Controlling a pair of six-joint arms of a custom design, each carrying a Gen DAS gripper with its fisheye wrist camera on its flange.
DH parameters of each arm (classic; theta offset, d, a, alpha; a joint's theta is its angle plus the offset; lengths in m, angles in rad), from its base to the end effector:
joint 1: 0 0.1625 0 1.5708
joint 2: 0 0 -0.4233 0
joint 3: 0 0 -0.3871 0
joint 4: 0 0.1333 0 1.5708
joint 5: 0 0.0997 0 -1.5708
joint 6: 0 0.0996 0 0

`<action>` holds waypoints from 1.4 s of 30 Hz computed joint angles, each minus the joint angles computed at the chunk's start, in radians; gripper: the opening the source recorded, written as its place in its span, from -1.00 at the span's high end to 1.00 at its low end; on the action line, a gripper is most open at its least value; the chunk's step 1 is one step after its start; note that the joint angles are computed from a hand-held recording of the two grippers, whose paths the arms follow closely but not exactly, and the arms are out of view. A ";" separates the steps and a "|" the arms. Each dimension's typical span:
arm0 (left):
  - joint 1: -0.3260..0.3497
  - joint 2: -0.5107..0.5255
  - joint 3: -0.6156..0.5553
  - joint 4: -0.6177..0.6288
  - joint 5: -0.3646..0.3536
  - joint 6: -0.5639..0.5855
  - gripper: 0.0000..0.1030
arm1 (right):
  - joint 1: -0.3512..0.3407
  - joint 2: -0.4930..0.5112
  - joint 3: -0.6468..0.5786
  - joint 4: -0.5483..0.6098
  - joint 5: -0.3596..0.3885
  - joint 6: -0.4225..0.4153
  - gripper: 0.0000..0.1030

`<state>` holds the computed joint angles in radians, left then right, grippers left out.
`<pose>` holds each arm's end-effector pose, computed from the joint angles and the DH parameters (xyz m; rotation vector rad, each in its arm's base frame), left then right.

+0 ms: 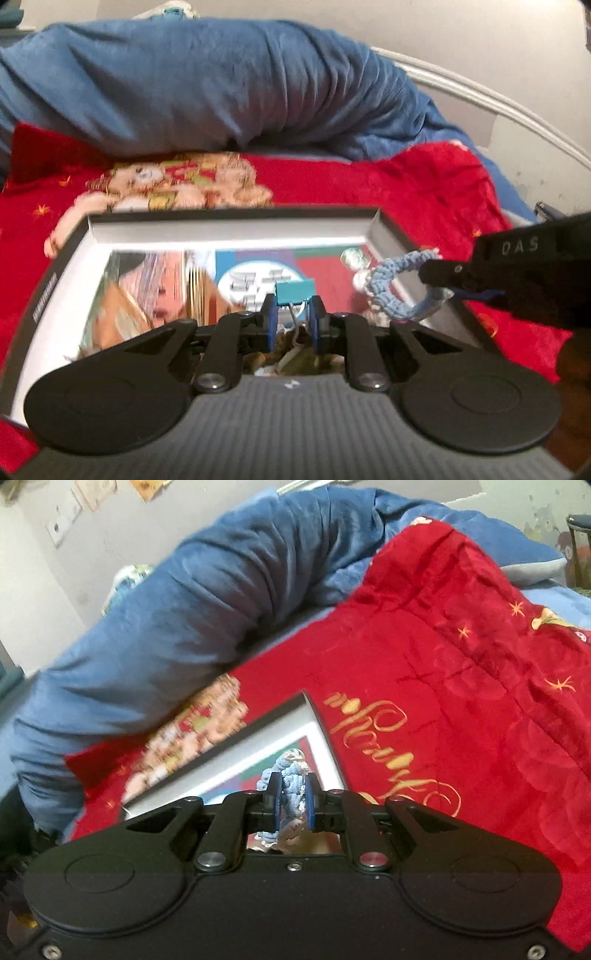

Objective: Organize objects

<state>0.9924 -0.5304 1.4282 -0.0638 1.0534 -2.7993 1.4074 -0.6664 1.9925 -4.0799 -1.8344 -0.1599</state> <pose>-0.1701 -0.5945 -0.0572 0.8912 2.3781 -1.0472 0.0159 -0.5633 0.1045 -0.2092 -2.3041 1.4786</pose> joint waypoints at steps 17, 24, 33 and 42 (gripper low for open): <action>-0.025 -0.063 0.027 0.045 -0.035 0.002 -0.36 | 0.032 0.005 0.029 -0.005 -0.024 -0.044 0.34; -0.087 -0.204 0.122 0.044 -0.088 -0.012 -0.46 | 0.078 -0.082 0.179 -0.139 0.040 -0.067 -0.02; -0.230 -0.410 0.305 0.074 -0.251 -0.067 -0.75 | 0.192 -0.090 0.392 -0.466 0.018 -0.157 -0.97; -0.332 -0.482 0.534 0.093 -0.384 -0.174 -1.00 | 0.284 0.051 0.468 -0.596 -0.272 -0.136 -1.00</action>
<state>0.6602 -1.0126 1.9619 0.0288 0.6694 -2.9731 1.6911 -0.6150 2.4604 -4.6764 -2.1065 -0.2962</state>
